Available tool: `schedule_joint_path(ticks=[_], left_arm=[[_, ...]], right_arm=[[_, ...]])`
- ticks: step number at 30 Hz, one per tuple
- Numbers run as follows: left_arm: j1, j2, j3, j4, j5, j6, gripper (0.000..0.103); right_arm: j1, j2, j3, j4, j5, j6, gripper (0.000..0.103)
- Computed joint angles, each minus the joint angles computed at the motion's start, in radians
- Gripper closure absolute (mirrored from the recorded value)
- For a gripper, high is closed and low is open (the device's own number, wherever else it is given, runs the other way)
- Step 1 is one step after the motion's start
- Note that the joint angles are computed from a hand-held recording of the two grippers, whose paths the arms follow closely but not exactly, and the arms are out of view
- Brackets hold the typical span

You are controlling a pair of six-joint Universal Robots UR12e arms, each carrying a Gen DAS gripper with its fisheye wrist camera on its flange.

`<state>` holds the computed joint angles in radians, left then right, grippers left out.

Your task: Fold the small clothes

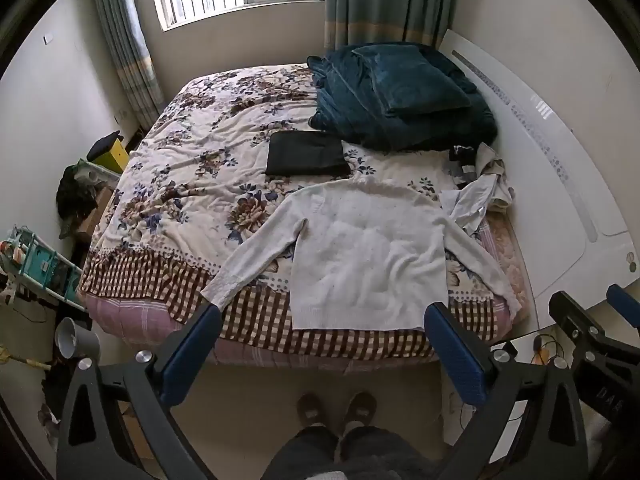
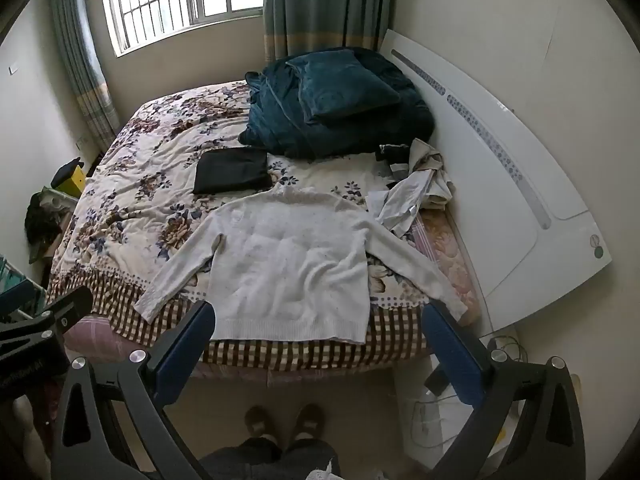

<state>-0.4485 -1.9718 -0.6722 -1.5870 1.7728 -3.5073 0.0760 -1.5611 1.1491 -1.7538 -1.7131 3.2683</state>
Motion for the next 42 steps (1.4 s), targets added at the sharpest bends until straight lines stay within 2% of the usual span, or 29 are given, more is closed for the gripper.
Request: schedule_joint_path(ticks=[15, 18, 42], left_arm=[[0.004, 0.003, 0.003, 0.003, 0.004, -0.013, 0.0], [0.007, 0.038, -0.058, 0.037, 0.003, -0.017, 0.0], [0.005, 0.032, -0.04, 0.032, 0.006, -0.015, 0.0]], right_arm=[[0.004, 0.004, -0.013, 0.013, -0.001, -0.002, 0.0], [0.006, 0.003, -0.017, 0.015, 0.0, -0.003, 0.0], [0.012, -0.001, -0.02, 0.009, 0.003, -0.008, 0.0]])
